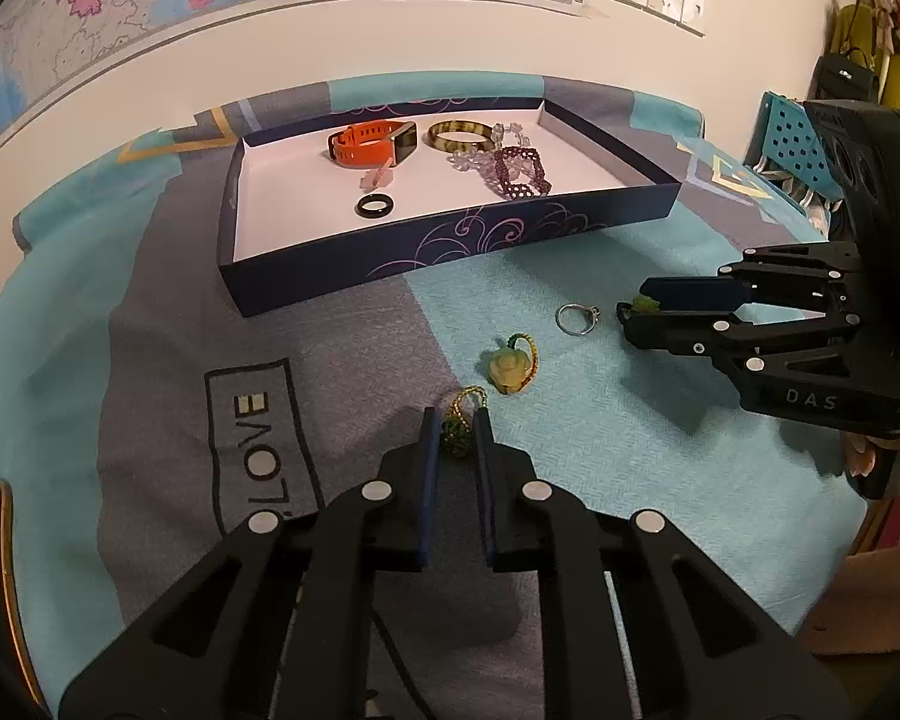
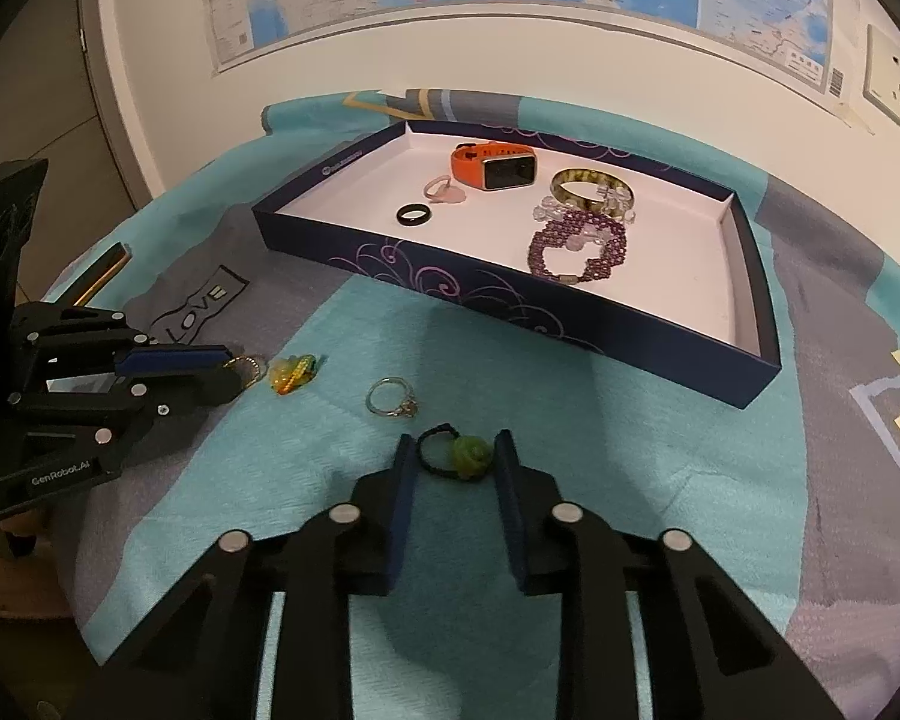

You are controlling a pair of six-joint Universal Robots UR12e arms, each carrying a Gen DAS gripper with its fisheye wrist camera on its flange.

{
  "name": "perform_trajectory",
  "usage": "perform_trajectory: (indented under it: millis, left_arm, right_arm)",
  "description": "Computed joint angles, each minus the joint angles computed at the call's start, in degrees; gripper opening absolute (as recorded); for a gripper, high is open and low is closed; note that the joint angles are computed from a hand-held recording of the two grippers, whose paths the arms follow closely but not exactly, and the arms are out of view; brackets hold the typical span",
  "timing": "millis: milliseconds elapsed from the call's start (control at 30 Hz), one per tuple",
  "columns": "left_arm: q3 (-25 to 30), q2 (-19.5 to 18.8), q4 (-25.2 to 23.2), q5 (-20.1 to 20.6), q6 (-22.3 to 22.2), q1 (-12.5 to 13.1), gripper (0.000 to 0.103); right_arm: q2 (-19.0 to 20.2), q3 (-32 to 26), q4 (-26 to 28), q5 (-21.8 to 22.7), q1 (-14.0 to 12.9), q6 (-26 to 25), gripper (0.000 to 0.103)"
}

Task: Organize jewelry
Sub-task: 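Carry both green-stone rings with both grippers over the box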

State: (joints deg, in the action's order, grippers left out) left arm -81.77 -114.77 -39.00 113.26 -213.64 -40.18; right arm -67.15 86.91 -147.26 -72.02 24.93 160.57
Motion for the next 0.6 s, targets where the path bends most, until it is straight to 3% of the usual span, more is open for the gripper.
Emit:
perform_trajectory:
  millis: [600]
  left_arm:
    - [-0.9, 0.77, 2.12, 0.22, -0.77, -0.08, 0.011]
  right_arm:
    - [-0.92, 1.48, -1.65, 7.47, -2.01, 3.77, 0.021]
